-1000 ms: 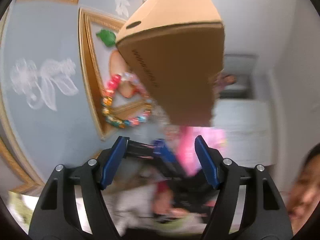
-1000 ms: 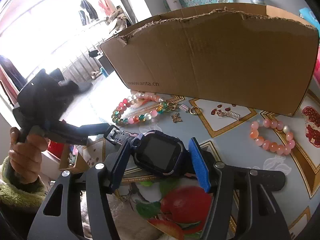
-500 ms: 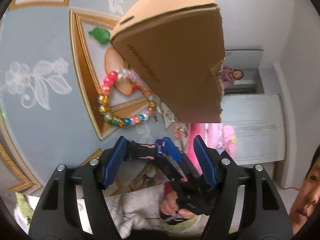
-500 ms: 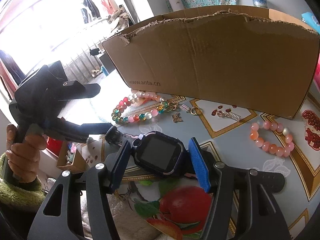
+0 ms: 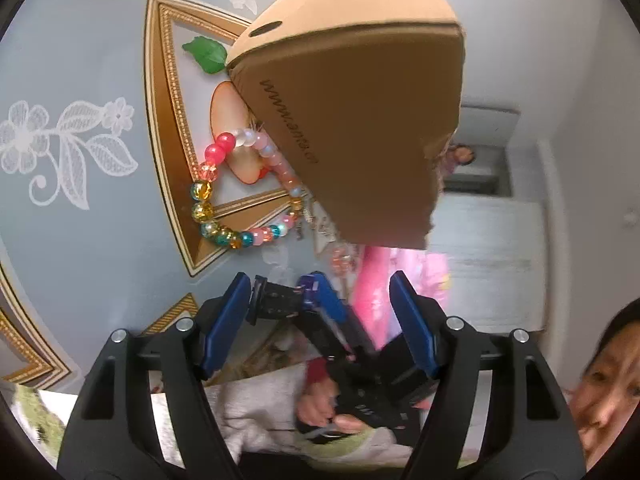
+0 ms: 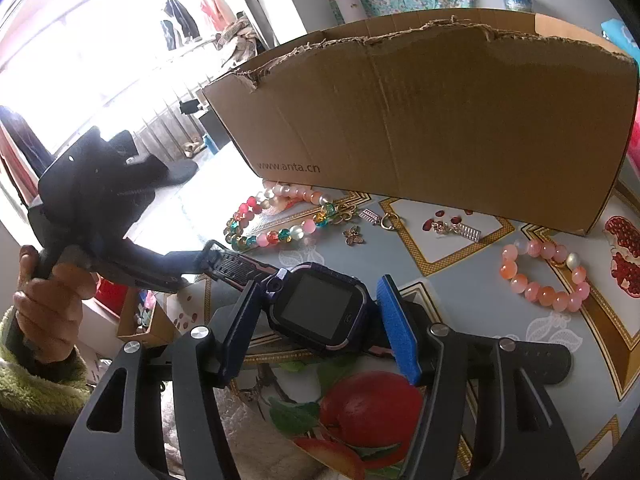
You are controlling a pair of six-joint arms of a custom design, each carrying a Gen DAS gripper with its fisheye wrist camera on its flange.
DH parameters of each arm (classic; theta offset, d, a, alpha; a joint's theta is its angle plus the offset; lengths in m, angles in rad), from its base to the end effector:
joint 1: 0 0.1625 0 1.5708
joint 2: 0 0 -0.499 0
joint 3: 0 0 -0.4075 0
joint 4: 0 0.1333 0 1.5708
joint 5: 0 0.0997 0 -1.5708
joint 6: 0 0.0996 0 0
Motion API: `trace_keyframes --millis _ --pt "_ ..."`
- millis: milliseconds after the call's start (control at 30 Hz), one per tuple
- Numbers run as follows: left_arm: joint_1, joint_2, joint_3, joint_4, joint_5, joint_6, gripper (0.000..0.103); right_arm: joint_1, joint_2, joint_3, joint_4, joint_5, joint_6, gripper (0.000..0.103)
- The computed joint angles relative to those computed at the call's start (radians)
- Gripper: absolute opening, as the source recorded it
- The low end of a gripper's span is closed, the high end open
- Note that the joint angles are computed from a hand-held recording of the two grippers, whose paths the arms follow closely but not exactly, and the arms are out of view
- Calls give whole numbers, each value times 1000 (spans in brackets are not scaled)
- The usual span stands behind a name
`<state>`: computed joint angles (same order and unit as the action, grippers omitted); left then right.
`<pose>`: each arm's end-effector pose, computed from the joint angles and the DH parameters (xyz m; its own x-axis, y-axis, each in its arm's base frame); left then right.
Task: Organize jewelry
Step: 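Grasp the watch strap with the left tool while the right tool holds the watch face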
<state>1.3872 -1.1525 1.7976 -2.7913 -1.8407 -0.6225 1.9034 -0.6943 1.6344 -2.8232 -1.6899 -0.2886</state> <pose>-0.0163 -0.6725 0.3472 -0.8376 -0.2221 0.4990 -0.4126 0.8559 -0.3117 0.3594 -0.6683 0.0892 -0.8227 -0.5337 0.1958 -0.5684 0.7798 -0.2624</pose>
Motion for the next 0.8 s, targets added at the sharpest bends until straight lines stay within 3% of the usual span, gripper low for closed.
trace_keyframes --millis 100,167,200,267,300,467,800 --pt "17 4 9 -39 -57 -19 67 -1 0 -1 1 2 -1 59" --pt "12 -1 9 -33 -43 -5 62 0 1 -2 3 1 1 59" --pt "14 2 9 -33 -59 2 54 1 1 -3 4 -1 -1 59" --pt "21 16 2 -35 -116 8 50 1 2 -2 1 -4 -5 59" --pt "12 16 -2 -16 -99 34 46 2 3 -3 2 -6 -6 59" --pt "-42 3 -16 85 76 130 18 4 4 -7 7 -10 -6 59" --pt "-167 -15 -21 206 478 325 8 18 17 -27 26 -35 11 59"
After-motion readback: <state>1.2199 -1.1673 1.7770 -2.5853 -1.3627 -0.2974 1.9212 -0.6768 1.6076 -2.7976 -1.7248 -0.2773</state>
